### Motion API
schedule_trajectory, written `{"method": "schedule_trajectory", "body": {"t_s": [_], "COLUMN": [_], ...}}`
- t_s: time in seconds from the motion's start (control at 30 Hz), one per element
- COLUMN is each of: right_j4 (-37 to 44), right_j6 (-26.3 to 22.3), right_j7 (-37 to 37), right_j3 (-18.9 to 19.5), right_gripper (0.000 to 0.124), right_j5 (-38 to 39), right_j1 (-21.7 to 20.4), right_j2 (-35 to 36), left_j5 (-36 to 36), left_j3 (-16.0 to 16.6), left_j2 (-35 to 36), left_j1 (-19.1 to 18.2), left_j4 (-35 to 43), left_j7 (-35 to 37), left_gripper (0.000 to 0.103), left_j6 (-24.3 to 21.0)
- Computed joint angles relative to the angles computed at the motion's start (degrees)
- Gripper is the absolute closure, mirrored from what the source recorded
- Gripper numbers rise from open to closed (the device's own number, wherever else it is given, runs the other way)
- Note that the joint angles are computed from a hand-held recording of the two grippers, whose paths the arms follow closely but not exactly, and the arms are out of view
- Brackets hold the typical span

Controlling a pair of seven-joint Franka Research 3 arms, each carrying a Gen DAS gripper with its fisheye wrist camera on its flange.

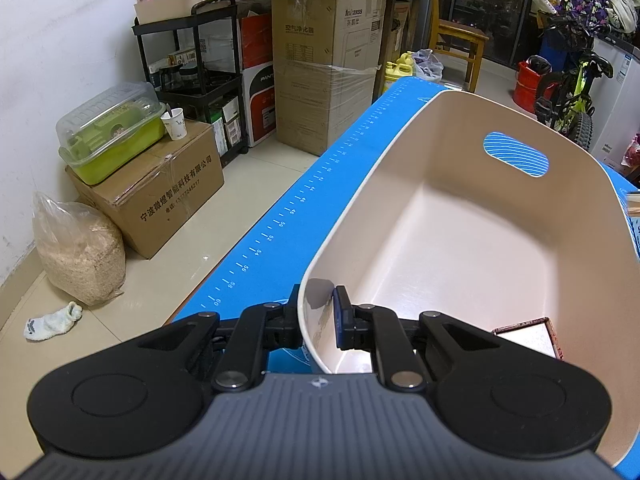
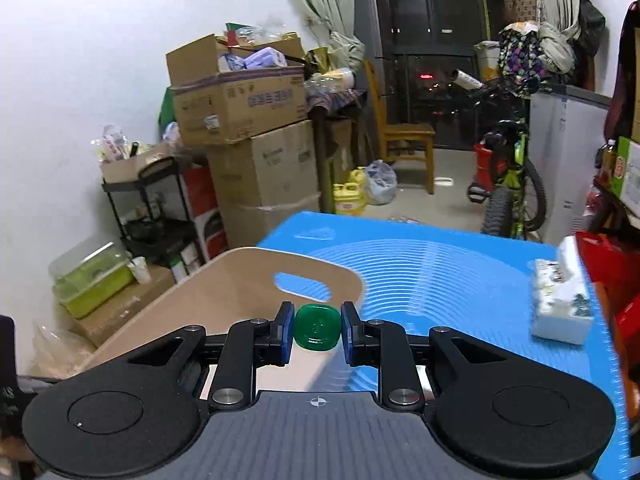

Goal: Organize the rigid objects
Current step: 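Carry the green-capped marker with the right tool and drop it into the bin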

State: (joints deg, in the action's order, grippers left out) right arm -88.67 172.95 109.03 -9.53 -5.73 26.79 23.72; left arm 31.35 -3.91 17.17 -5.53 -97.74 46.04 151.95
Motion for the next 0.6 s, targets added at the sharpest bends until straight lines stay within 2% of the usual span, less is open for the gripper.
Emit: {"method": "schedule_trajectory", "body": {"t_s": [0.27, 0.43, 0.6], "right_j4": [6.5, 9.9, 12.2], "right_j6": [-3.5, -9.7, -14.7], "right_j7": [-4.6, -9.2, -10.6], "right_j3": [3.6, 6.4, 6.5], "right_gripper": [0.091, 0.091, 0.091], "right_j5": [1.5, 3.6, 3.7], "right_j1": [-0.2, -1.7, -1.6], "right_j2": [5.7, 8.1, 9.7], "left_j5": [0.4, 0.6, 0.9], "left_j3": [0.1, 0.1, 0.1], "left_j2": [0.0, 0.0, 0.0], "left_j1": [-0.2, -0.3, -0.4], "left_j4": [0.0, 0.0, -0.1], "left_j7": [-0.3, -0.5, -0.7], "left_gripper": [0.086, 0.086, 0.086], "left_j6": [-0.1, -0.2, -0.2]}}
